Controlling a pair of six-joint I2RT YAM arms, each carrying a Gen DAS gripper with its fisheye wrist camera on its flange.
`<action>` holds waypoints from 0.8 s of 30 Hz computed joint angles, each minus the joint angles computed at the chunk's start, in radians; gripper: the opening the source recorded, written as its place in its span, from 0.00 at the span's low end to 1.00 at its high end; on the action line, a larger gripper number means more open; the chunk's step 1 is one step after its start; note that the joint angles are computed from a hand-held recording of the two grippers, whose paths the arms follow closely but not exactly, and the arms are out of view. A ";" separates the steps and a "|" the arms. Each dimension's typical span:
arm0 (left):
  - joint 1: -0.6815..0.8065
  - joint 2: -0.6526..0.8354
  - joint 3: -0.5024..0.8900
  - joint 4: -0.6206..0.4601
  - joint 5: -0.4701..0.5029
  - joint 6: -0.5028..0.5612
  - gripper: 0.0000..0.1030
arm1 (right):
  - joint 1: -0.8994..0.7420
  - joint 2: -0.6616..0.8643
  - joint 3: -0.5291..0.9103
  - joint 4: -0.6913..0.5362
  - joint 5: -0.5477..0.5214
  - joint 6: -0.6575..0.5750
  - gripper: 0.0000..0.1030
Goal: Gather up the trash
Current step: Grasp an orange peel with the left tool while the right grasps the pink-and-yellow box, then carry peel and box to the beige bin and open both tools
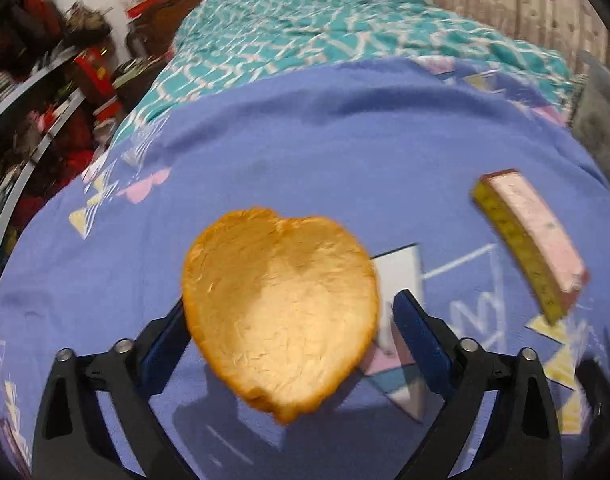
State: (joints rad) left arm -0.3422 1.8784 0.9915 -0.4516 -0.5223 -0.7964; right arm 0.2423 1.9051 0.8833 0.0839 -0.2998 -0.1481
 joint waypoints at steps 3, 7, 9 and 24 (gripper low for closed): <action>0.055 -0.043 -0.082 0.051 0.061 -0.018 0.70 | 0.068 0.133 0.176 -0.077 0.056 -0.010 0.97; 0.099 -0.177 -0.215 0.148 0.146 0.002 0.50 | 0.118 0.214 0.309 -0.159 0.099 -0.038 0.62; 0.088 -0.230 -0.257 0.162 0.159 0.000 0.45 | 0.128 0.182 0.263 -0.130 0.102 -0.075 0.62; -0.346 -0.218 -0.271 0.356 0.338 -0.064 0.43 | -0.264 -0.277 -0.320 -0.090 -0.240 -0.306 0.62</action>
